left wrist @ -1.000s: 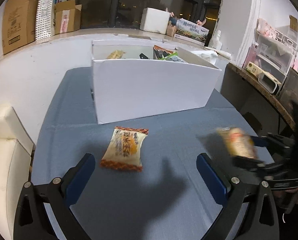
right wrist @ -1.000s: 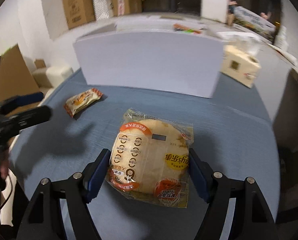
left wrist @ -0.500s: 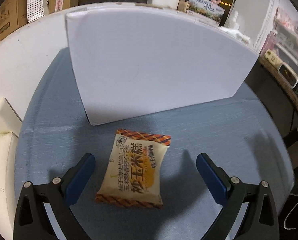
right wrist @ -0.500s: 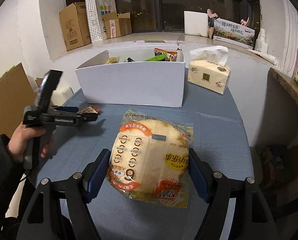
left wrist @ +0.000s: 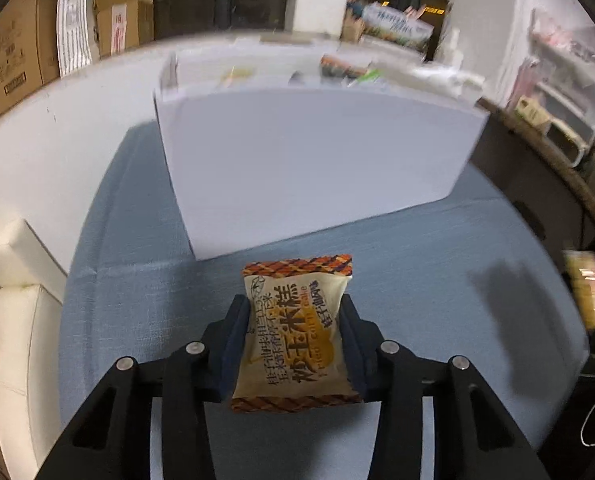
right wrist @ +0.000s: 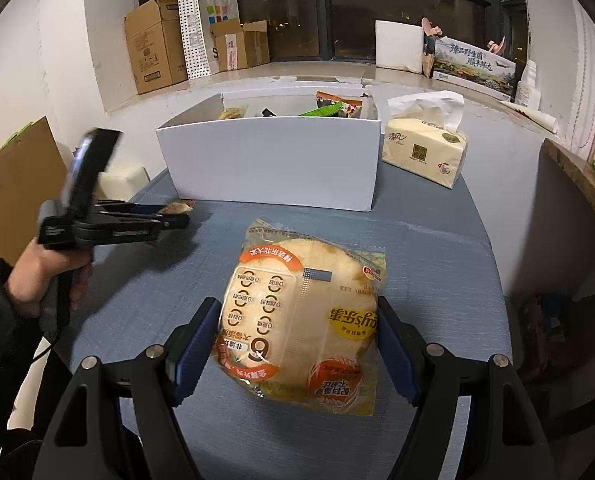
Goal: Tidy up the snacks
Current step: 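Carry both snacks into the white box and open both grippers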
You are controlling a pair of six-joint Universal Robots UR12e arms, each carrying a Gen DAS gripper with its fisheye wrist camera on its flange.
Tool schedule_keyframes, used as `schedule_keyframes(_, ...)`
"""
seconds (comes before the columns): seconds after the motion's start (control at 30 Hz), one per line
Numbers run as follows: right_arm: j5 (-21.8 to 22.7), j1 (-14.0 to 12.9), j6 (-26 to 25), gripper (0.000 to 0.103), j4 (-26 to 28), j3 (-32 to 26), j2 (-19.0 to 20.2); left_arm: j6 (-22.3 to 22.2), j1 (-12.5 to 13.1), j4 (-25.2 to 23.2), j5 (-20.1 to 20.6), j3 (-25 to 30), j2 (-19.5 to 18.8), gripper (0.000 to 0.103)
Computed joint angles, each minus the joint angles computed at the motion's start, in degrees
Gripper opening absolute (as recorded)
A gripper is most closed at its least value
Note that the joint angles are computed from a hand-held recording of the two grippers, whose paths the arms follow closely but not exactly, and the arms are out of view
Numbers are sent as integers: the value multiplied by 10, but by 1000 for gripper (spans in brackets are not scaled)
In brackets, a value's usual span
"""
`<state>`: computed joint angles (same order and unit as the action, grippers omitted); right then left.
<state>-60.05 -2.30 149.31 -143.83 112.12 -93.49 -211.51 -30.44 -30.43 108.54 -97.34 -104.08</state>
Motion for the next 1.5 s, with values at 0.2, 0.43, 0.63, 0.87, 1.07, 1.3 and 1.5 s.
schedule_keyframes(0.2, 18, -1, 4, 79, 0, -4, 4, 19, -16, 86, -11, -8, 21, 48)
schedule_keyframes(0.43, 56, 2, 27, 79, -6, -31, 17, 57, -29, 116, 23, 21, 29, 48)
schedule_keyframes(0.63, 70, 15, 59, 79, -40, -76, 45, 91, -18, 105, 46, 69, 11, 48)
schedule_keyframes(0.87, 55, 40, 100, 79, -52, -157, 100, 105, 3, 67, 72, 115, -12, 48)
schedule_keyframes(1.07, 42, 63, 159, 79, -41, -228, 156, 97, 30, 40, 73, 149, -28, 48)
schedule_keyframes(1.3, -9, 90, 155, 79, 0, -284, 201, 78, 47, 12, 57, 159, -39, 48)
schedule_keyframes(1.5, -15, 98, 159, 83, 4, -304, 219, 62, 56, -27, 57, 163, -50, 67)
